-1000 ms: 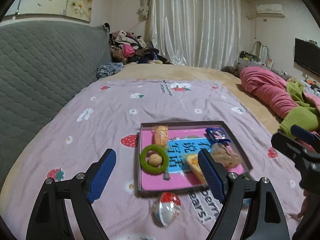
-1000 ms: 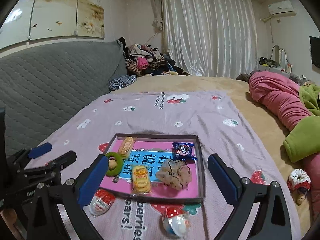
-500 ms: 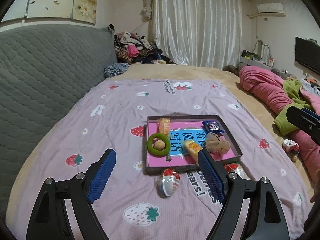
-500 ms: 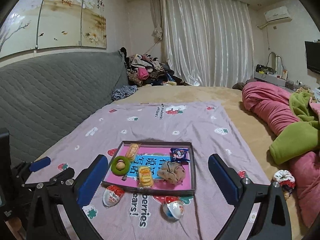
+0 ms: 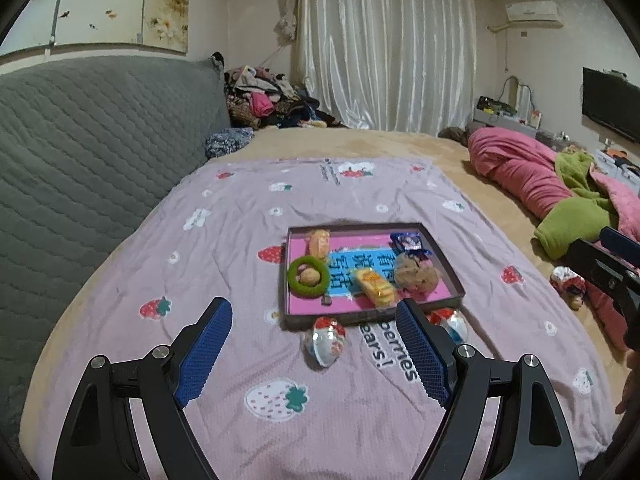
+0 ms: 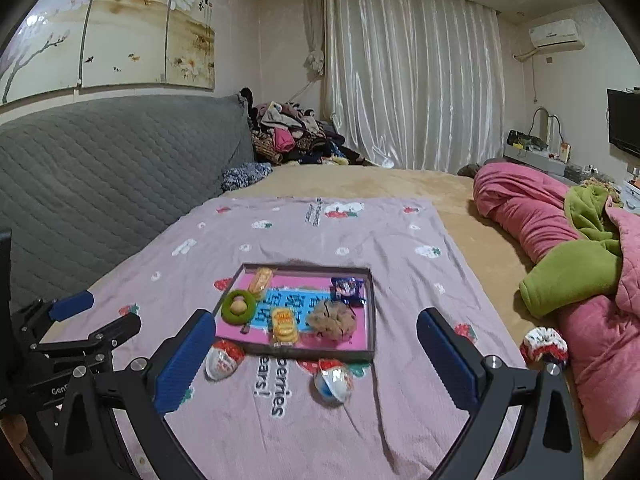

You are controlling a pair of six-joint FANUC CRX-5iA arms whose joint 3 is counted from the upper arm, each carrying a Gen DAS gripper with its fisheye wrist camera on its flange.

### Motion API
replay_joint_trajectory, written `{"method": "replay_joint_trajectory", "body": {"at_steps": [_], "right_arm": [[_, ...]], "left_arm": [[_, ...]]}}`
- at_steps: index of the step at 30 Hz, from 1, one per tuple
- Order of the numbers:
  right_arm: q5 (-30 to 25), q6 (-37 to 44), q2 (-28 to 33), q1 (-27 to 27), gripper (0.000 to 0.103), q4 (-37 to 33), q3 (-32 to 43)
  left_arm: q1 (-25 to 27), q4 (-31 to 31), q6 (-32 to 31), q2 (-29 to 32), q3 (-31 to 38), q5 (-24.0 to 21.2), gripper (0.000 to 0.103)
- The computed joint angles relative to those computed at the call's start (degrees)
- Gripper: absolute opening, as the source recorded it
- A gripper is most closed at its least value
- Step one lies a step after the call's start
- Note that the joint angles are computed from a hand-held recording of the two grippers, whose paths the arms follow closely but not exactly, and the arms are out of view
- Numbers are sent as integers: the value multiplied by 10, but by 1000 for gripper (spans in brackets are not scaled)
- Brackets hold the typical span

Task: Organize objects
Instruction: 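Move both tools toward the two wrapped chocolate eggs on the sheet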

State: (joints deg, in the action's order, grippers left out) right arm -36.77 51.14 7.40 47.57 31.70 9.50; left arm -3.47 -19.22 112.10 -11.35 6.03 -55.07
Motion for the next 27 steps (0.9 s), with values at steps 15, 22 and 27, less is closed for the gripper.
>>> {"method": "replay_joint_trajectory", "body": {"at_steps": [15,22,27], "right_arm": [[-22,2,-38,17,102,-10,-64],[-30,6,-43,24,102,-8,-79],[-33,17,-37,21,102,-24,-82]], "left_arm": [[-36,-1,20,-23,-38,-26,85],[-39,5,21,-25,-53,-31,85],[-33,17,12,-20,-67,-29,85]]}}
